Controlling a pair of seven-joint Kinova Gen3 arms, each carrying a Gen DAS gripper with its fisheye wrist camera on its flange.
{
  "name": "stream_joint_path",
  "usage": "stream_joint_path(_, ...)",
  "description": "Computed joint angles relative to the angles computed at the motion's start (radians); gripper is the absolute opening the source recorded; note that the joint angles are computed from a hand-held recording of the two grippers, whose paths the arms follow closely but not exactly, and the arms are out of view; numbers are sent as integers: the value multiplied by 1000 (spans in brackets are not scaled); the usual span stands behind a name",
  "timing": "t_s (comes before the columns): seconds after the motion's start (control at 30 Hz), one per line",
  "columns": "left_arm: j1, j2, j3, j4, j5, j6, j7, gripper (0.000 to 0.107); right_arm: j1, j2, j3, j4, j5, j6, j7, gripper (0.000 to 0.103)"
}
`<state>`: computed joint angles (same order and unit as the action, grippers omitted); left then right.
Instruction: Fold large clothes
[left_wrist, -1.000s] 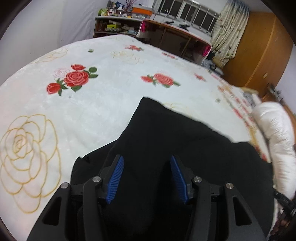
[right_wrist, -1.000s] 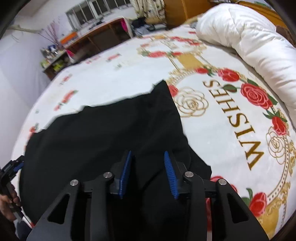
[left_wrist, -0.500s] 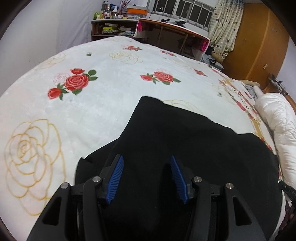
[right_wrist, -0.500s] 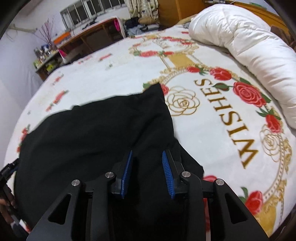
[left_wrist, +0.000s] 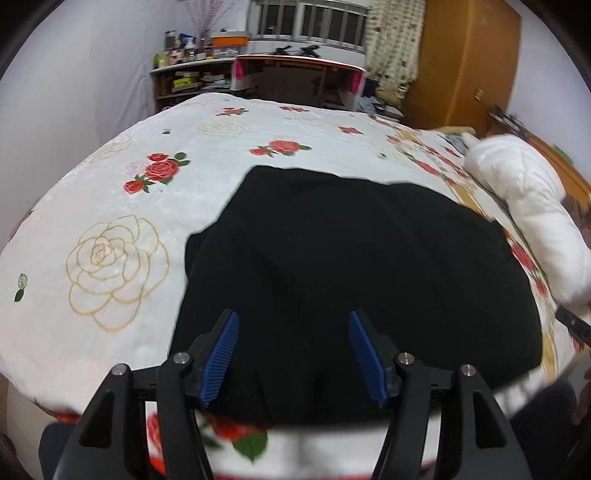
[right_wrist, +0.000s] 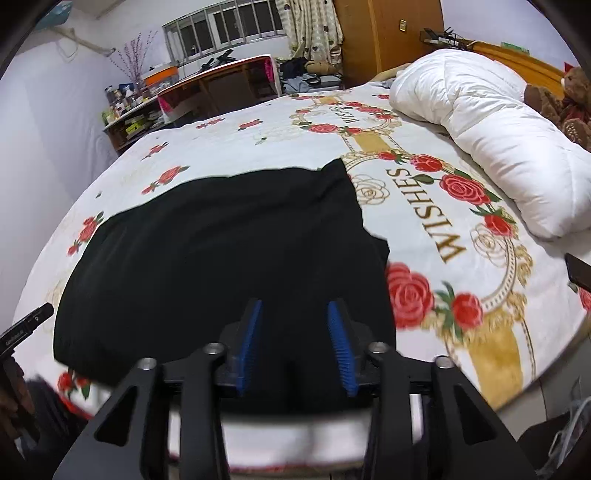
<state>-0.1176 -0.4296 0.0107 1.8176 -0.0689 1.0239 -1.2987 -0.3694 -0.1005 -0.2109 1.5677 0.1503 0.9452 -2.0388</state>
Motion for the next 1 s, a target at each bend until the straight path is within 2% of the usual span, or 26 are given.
stream_joint_path(0.07,5,-20,23,2,1,27,9,65,-8,-26,-15,29,1,-3,-11,59)
stream_joint_path(0.4,24,-16,51,-9,-9,58,27,65,-32,-52,-58,51,36,7,1,59)
stream_joint_path(1.0,35,-3,74,-14,-38,78,53,69,-53,-43,-68,53,54,26,3,59)
